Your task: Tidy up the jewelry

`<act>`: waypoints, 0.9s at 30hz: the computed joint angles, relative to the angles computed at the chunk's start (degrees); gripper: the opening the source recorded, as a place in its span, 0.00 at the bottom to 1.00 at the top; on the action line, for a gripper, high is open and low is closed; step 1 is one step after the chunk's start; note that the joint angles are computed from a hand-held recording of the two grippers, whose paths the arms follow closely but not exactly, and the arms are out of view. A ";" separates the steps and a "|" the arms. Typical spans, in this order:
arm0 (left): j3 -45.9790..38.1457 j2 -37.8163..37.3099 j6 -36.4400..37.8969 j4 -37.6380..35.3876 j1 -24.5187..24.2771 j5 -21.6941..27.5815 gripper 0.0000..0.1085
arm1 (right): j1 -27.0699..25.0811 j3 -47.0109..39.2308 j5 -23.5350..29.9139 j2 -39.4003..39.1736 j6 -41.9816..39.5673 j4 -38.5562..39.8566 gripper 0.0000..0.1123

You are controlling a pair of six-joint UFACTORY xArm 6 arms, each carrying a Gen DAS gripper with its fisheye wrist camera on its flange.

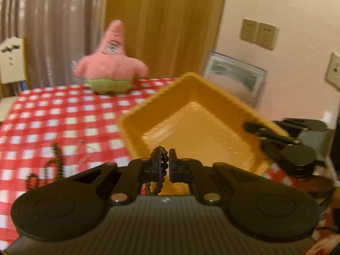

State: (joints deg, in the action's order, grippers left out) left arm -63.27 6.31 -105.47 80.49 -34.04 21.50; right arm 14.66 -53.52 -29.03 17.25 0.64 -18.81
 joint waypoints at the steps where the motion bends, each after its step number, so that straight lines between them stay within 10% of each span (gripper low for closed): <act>1: -1.01 1.12 0.79 -0.77 -0.07 -0.54 0.05 | -0.07 0.34 -0.32 -0.05 0.02 -0.01 0.03; 14: -2.74 6.23 0.87 -10.22 0.63 -4.26 0.11 | -1.51 -0.38 -0.15 0.33 4.00 -5.01 0.03; 27: 13.71 -12.73 1.68 -22.53 -6.80 15.11 0.17 | -2.91 -0.52 0.84 0.31 9.12 -9.33 0.03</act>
State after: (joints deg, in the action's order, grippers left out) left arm -49.56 -6.42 -103.79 57.96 -40.84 36.60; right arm 11.75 -54.04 -28.19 17.56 9.75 -28.14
